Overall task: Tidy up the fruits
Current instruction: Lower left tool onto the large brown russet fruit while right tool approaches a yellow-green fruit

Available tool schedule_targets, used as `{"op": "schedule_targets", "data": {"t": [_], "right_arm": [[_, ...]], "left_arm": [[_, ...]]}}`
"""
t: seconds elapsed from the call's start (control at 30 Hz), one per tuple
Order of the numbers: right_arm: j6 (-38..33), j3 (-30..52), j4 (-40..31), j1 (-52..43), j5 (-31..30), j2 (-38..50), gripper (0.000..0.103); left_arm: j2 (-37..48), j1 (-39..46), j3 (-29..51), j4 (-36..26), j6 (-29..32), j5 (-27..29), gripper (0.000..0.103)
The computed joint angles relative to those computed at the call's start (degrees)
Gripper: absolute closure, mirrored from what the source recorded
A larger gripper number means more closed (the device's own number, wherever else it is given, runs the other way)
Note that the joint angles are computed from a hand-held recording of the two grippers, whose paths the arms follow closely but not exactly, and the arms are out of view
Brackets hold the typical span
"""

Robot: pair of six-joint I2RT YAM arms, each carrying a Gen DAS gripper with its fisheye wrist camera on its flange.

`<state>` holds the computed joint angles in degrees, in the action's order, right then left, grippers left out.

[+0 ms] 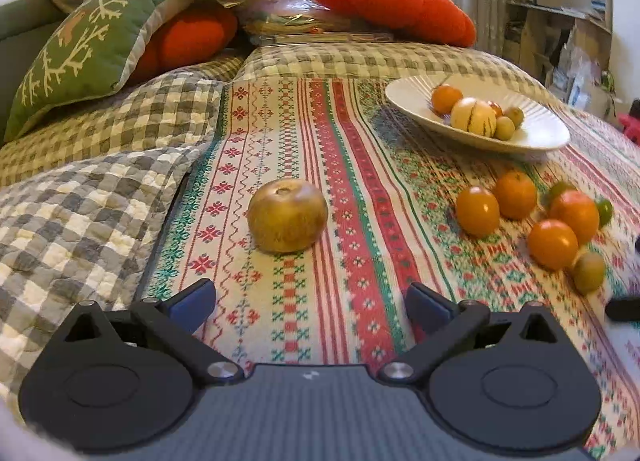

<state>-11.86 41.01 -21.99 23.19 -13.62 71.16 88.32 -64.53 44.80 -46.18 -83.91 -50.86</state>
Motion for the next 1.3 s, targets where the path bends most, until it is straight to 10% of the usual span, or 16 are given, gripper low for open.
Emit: {"op": "schedule_targets", "data": {"t": [0.67,1.3], "right_arm": [[1.09,-1.96,5.60,6.64,4.36,2.05,0.001],[-0.98,-2.13,6.25,6.85,2.78,1.40,0.028]], "left_arm": [[-1.85,8.40,-2.61,9.42,4.54,-0.54,0.026],[-2.07,9.04,-2.25,9.40,4.87,-0.99,0.055]]}}
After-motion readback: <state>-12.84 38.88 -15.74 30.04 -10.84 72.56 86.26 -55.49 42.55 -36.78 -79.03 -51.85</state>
